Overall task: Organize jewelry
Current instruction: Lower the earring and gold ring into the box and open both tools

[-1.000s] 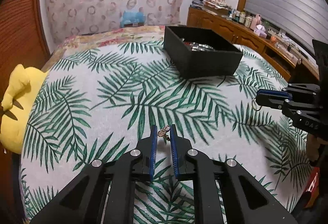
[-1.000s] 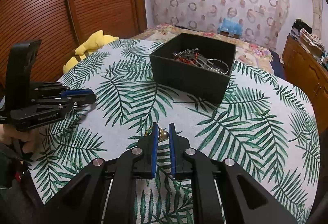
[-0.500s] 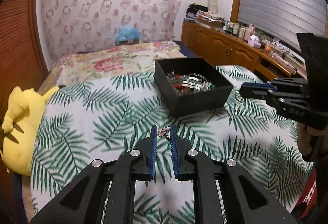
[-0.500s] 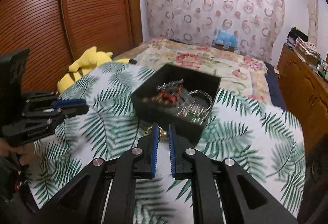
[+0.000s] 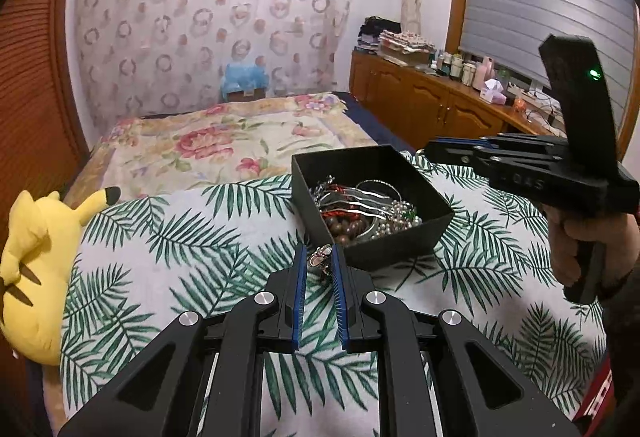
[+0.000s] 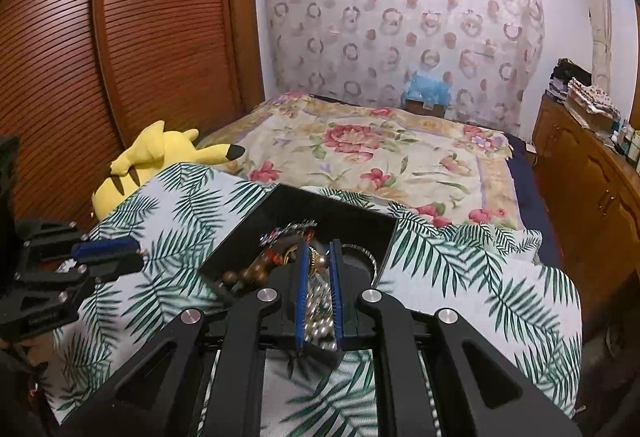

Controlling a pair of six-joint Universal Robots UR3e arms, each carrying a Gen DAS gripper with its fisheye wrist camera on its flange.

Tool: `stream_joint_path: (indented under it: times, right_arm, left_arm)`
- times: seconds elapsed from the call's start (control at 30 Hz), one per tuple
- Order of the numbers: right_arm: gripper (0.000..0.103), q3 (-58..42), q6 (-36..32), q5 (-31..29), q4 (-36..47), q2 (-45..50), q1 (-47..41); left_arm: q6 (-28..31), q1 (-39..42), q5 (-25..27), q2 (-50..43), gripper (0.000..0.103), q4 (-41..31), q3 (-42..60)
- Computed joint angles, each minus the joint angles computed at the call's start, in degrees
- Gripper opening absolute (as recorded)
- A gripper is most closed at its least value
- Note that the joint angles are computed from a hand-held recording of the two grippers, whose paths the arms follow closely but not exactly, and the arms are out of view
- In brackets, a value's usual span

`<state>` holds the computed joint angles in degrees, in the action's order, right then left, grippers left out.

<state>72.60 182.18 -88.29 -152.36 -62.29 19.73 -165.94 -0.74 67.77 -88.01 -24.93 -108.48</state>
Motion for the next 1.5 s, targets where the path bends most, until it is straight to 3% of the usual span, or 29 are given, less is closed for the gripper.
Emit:
stream_joint_path:
  times: [0.33, 0.57, 1.27, 1.3, 1.4, 1.5]
  right_arm:
    - [0.012, -7.50, 0.56, 4.31, 3.93, 5.77, -2.84]
    - [0.015, 0.67, 0.85, 6.53, -0.72, 1.47, -4.55]
    - [0.015, 23.54, 0.06, 4.89, -10.12, -13.53, -7.55]
    - [0.015, 24.10, 0.46, 4.93, -10.69, -13.67, -7.68]
    - [0.015, 25.68, 1.29, 4.98, -12.22, -13.97, -7.77]
    - [0.015, 26.06, 2.11, 3.25, -12.81, -13.79, -6.77]
  left_arm:
    - [-1.89, -4.06, 3.18, -7.81, 0.012, -1.15, 9.27]
    - [-3.78, -7.54, 4.25, -12.21, 0.012, -2.58, 15.74]
    - [-8.84, -15.13, 13.06, -30.12, 0.012, -9.60, 37.70]
    - [-8.94, -15.07, 12.94, -29.88, 0.014, -9.64, 37.40]
    - [-8.87, -15.14, 13.39, -29.67, 0.038, -9.12, 37.29]
    - [-9.05, -14.83, 13.45, -27.41, 0.044, -7.90, 34.36]
